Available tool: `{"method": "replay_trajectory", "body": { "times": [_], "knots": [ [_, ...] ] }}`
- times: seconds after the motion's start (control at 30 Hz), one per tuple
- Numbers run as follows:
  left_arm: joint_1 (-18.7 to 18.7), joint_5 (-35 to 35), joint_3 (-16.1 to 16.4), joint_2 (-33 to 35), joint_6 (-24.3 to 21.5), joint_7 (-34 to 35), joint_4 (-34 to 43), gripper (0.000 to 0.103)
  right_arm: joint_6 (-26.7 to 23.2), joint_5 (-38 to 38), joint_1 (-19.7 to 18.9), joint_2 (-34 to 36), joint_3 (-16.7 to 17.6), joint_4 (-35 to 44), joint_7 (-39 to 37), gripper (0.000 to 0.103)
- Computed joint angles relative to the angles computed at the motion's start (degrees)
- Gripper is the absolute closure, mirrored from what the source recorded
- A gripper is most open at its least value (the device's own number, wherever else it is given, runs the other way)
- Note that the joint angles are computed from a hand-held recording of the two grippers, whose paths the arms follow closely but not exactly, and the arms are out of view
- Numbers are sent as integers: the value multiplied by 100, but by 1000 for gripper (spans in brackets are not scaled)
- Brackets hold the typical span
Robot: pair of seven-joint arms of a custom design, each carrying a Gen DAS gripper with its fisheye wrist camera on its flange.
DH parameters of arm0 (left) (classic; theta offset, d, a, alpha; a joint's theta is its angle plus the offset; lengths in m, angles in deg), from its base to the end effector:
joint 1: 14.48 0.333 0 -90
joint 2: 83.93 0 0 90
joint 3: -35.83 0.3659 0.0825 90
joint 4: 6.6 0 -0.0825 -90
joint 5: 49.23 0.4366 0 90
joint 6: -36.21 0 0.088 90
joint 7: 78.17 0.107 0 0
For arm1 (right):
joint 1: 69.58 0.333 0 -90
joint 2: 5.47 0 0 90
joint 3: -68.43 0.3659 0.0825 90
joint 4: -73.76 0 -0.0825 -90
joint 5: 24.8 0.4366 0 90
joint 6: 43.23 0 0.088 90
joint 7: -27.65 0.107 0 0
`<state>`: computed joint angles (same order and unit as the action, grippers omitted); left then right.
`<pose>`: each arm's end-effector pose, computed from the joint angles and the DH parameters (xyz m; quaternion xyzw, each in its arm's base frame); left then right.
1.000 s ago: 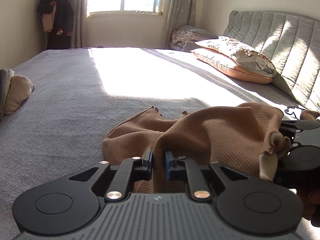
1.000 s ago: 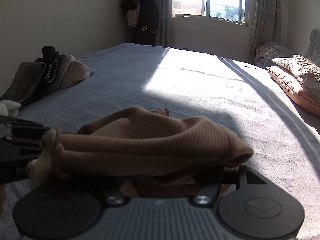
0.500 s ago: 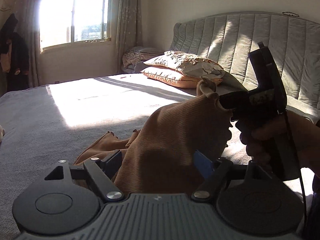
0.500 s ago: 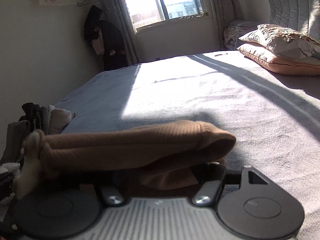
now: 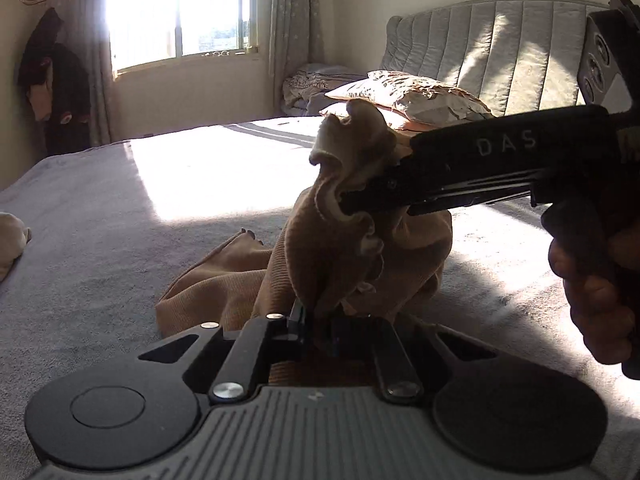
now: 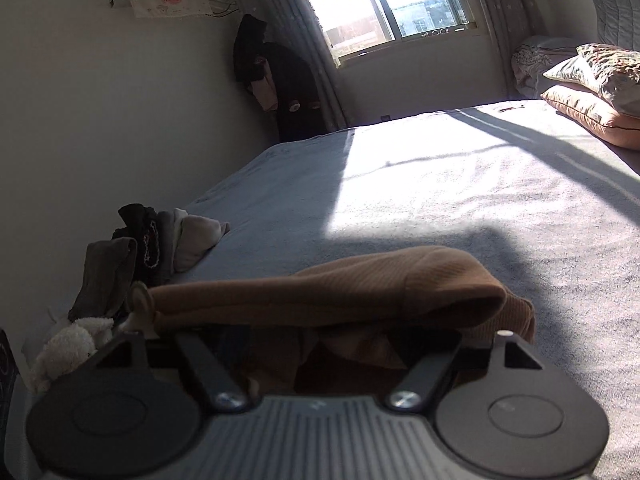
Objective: Fold clothes
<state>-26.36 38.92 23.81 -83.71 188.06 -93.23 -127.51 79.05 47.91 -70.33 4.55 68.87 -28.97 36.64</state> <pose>0.5532 -0.2746 0.4741 -0.6520 0.5563 -0.3392 0.3877 0.6960 0.0374 0.5235 -0.7774 0.3381 -0.0267 0.5298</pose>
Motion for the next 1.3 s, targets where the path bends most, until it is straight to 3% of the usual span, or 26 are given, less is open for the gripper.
{"method": "replay_trajectory", "body": {
  "times": [0.2,0.4,0.53,0.8,0.87,0.97,1.07,1.17,1.23,1.3],
  "knots": [
    [87,287,-10,-350,-834,-672,-214,93,1375,-79,272,-126,63,-312,-576,27],
    [238,-142,-3,-477,-783,-922,-306,93,1841,-80,351,-91,116,-411,-880,19],
    [305,-110,-19,-610,-657,-1038,-354,93,2681,36,464,-42,175,-495,-1372,10],
    [482,-294,3,-759,-500,-1266,-459,94,3092,-147,422,224,222,-252,-728,7],
    [490,-508,6,-697,-387,-888,-423,95,2985,-215,377,300,231,-172,-519,7],
    [509,-927,46,-584,-147,-474,-410,94,2206,-580,261,461,214,15,95,7],
    [600,-985,117,-623,202,-837,-525,92,2013,-410,214,484,302,-7,183,7],
    [711,-696,149,-656,632,-1388,-573,72,1764,535,55,376,402,-52,-200,7],
    [763,-474,162,-628,915,-1677,-547,48,1387,742,9,369,368,-15,-205,6],
    [775,-409,159,-553,1052,-1717,-486,44,806,639,-37,434,318,60,116,4]
  ]
}}
